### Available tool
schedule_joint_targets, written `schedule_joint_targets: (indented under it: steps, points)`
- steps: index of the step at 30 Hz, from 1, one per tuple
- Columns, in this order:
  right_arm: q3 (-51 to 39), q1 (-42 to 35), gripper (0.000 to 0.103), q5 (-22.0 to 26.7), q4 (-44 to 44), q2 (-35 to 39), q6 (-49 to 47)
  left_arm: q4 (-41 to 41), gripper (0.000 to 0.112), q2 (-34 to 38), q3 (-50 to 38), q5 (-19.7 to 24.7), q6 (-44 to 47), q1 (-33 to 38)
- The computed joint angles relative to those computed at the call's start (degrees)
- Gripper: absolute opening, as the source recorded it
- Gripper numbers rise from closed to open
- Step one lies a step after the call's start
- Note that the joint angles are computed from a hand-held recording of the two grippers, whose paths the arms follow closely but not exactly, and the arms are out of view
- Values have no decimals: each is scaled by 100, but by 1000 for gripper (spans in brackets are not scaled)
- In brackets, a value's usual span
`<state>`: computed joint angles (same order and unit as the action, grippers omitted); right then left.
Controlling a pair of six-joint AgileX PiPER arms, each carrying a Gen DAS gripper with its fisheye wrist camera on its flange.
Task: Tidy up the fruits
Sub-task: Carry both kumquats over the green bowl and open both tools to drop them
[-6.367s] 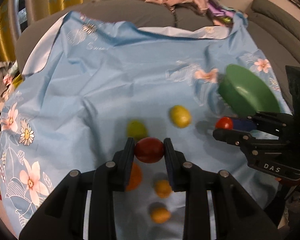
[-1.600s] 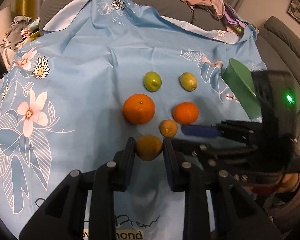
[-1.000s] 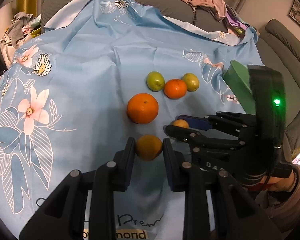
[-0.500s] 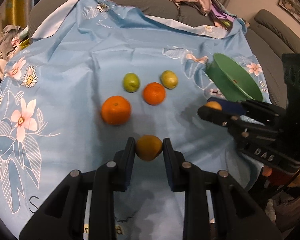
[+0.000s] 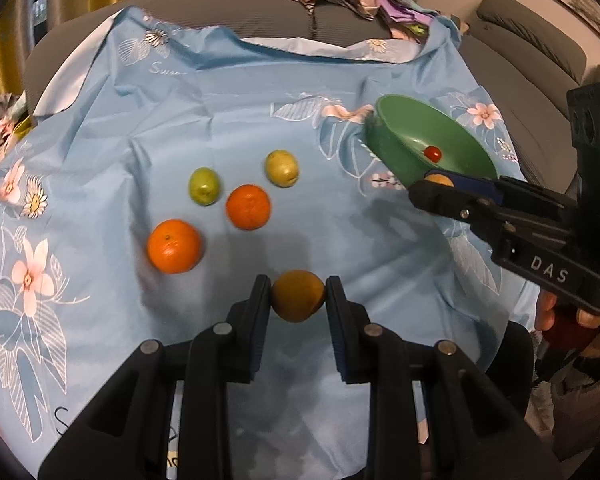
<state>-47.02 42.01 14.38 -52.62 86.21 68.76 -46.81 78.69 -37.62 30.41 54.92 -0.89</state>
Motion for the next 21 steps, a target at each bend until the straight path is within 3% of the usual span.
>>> schedule_joint_targets:
  steps: [12, 21]
  points:
    - [542, -658, 28, -193, -715, -627, 716, 535, 28, 273, -485, -266, -862, -941]
    - [891, -1406, 28, -511, -792, -894, 805, 604, 28, 839, -1324, -286, -1077, -1716]
